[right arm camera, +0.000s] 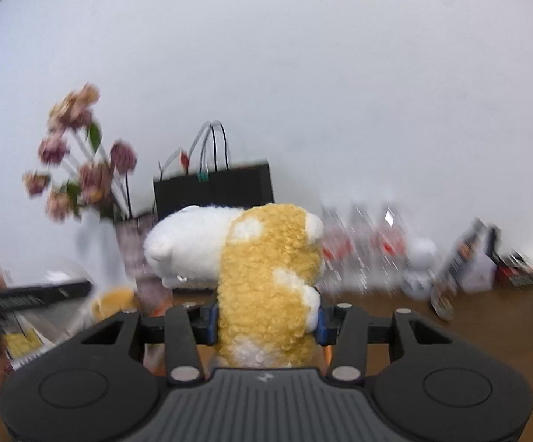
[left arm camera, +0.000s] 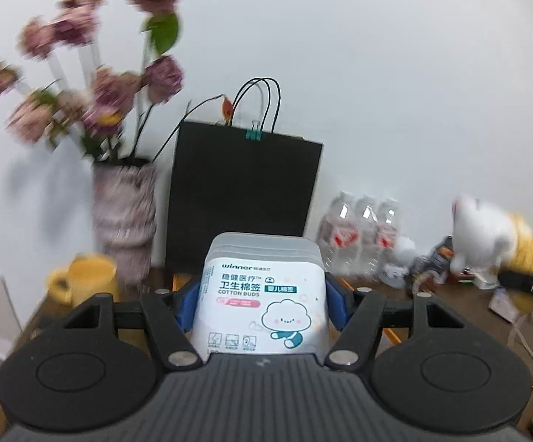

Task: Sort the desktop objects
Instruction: 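Grasp the white cotton-bud box with the left gripper while the right grasps the plush toy, then lower both held items into the cardboard box and open both grippers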

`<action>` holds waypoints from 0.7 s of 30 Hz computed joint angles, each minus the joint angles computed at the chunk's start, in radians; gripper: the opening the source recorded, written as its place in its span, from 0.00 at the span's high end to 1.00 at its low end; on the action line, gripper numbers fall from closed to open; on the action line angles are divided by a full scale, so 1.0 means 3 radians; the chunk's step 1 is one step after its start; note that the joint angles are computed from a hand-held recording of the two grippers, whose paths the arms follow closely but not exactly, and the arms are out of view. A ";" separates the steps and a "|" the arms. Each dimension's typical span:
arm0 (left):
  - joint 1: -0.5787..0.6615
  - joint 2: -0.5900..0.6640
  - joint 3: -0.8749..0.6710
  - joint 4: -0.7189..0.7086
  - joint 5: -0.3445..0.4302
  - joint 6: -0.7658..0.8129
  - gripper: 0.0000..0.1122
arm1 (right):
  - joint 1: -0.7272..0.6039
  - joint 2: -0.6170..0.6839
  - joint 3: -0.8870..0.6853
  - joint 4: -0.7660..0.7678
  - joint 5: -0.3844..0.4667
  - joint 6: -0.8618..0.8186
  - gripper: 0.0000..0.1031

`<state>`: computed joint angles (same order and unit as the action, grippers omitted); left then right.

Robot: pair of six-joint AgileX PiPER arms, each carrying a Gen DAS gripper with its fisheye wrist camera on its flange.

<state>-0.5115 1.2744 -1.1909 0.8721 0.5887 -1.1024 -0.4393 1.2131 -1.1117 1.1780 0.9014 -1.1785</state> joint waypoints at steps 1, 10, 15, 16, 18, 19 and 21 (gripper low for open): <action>0.0136 0.0253 -0.0289 -0.0247 0.0014 0.0279 0.41 | 0.0286 0.0263 -0.0333 -0.0228 -0.0207 0.0261 0.57; 0.0787 0.2154 -0.1714 -0.1439 0.0165 0.1227 0.41 | 0.1509 0.3040 -0.3312 -0.2485 0.0162 0.2769 0.57; 0.0821 0.2783 -0.2381 -0.1460 0.0604 0.1264 0.40 | 0.1706 0.3904 -0.4170 -0.2965 0.0344 0.3318 0.51; 0.0833 0.2871 -0.2494 -0.1505 0.0689 0.1397 0.40 | 0.1729 0.3987 -0.4245 -0.3045 0.0335 0.3415 0.46; 0.0858 0.2945 -0.2590 -0.1597 0.0753 0.1567 0.39 | 0.1784 0.3916 -0.4044 -0.3199 0.0185 0.3333 0.40; 0.0868 0.2945 -0.2587 -0.1628 0.0745 0.1613 0.36 | 0.1814 0.3860 -0.3919 -0.3286 0.0116 0.3290 0.27; 0.0872 0.2924 -0.2533 -0.1585 0.0690 0.1621 0.33 | 0.1847 0.3667 -0.3539 -0.3390 -0.0093 0.3236 0.30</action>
